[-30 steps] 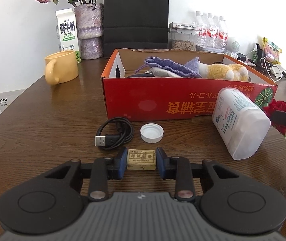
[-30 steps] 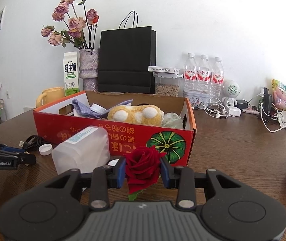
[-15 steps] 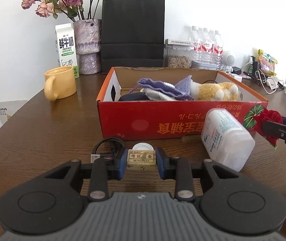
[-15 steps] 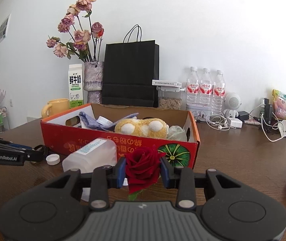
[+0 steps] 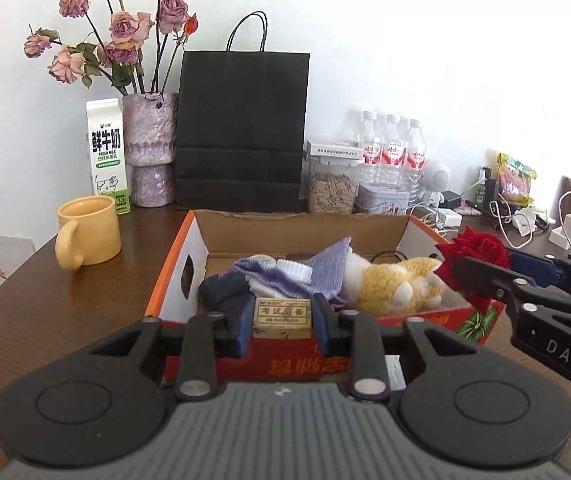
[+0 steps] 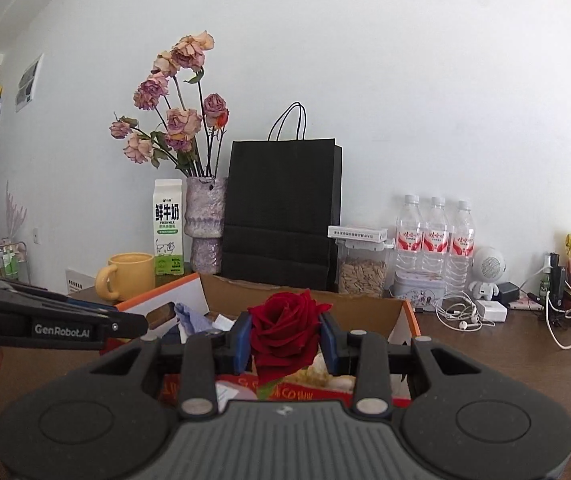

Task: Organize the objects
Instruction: 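Grasp the small beige block with the left gripper while the right gripper carries the rose toward the box, then lower the beige block and red rose into the box and open both grippers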

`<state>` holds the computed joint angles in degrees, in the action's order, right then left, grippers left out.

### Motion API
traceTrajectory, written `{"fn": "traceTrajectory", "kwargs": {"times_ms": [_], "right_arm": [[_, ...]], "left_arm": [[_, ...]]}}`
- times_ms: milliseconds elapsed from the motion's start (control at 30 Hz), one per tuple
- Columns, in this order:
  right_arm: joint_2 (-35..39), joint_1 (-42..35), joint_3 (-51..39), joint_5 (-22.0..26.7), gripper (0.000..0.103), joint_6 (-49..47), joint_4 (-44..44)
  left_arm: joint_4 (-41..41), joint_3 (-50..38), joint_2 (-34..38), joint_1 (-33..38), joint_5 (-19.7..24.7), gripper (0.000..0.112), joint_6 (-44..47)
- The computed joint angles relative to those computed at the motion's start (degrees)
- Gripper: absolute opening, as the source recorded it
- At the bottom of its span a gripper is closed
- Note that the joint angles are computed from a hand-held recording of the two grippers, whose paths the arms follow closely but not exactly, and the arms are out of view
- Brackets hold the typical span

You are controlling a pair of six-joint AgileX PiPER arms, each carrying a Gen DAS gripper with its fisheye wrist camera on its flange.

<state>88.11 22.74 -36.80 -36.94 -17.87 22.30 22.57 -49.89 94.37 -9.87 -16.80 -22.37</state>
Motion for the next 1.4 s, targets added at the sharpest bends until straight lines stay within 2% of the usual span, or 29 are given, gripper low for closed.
{"fn": "traceTrajectory", "kwargs": {"times_ms": [500,833,900,1033,1400], "right_arm": [[11.9,-4.1,-20.1,9.2,0.034,-1.9,-0.2],[19.5,-6.6,-30.6,13.7,0.034,-0.5,-1.9],[20.3,-7.2,-31.4,14.3,0.034,1.0,-3.3],[21.6,-9.0,-33.2,16.8,0.034,5.7,-7.4],[24.8,-11.1,-36.7,20.8,0.034,11.0,-12.4]], "left_arm": [[-3.2,-17.5,10.6,-1.8,4.2,0.031,0.8],[0.7,-28.3,18.0,-2.0,8.3,0.031,-4.5],[2.6,-30.1,19.2,-1.9,8.9,0.031,-6.6],[13.4,-33.3,21.4,-1.4,10.4,0.031,-17.4],[27.8,-38.4,26.0,-1.1,12.4,0.031,-29.8]]}}
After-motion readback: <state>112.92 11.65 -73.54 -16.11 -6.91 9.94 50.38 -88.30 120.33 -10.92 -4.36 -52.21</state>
